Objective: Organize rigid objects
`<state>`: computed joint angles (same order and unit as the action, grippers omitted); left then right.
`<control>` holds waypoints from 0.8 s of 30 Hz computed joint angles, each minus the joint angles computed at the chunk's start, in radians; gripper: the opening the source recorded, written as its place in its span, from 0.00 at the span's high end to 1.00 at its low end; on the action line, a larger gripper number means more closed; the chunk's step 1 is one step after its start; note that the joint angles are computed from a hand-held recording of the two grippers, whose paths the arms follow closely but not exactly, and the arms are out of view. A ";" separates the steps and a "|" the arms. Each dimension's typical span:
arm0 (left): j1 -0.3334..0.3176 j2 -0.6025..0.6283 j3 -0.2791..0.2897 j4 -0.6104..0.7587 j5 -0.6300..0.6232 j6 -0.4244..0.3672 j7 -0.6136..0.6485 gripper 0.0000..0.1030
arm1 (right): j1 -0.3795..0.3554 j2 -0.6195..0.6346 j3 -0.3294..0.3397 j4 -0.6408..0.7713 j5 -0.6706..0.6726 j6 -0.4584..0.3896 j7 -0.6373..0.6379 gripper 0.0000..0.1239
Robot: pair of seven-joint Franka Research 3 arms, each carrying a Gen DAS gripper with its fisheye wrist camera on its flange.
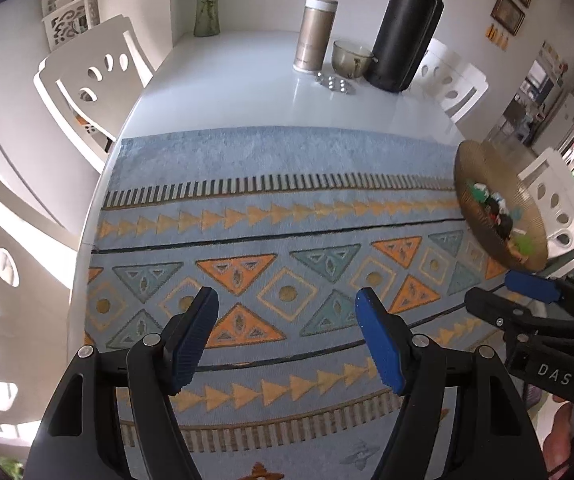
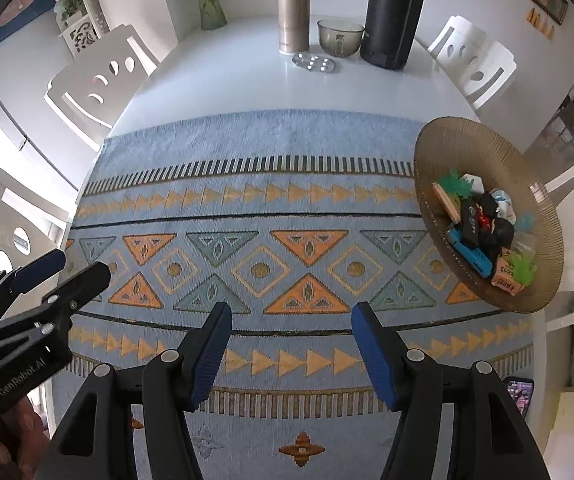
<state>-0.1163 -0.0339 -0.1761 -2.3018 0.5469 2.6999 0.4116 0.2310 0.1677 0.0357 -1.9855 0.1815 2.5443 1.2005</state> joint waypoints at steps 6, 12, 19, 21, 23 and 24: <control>0.019 -0.010 0.015 -0.035 -0.054 0.020 -0.001 0.33 | 0.010 0.012 0.000 0.004 -0.022 -0.012 0.012 0.51; 0.026 -0.006 0.014 -0.033 -0.044 -0.003 -0.006 0.33 | 0.014 0.029 -0.002 0.018 -0.038 -0.033 0.028 0.51; 0.022 0.012 0.014 -0.028 -0.087 0.006 0.045 0.33 | 0.017 0.040 -0.001 0.024 -0.045 -0.052 0.036 0.51; 0.021 0.014 0.015 -0.027 -0.104 0.014 0.063 0.33 | 0.018 0.042 -0.002 0.024 -0.047 -0.054 0.039 0.51; 0.021 0.014 0.017 -0.029 -0.117 0.024 0.072 0.33 | 0.017 0.047 -0.003 0.029 -0.046 -0.061 0.042 0.51; 0.022 0.016 0.018 -0.029 -0.120 0.026 0.074 0.33 | 0.015 0.050 -0.003 0.032 -0.043 -0.066 0.043 0.51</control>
<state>-0.0944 -0.0175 -0.1581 -2.3308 0.4264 2.7258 0.4851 0.2464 0.2174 0.0326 -1.9536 0.1386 2.4779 1.2438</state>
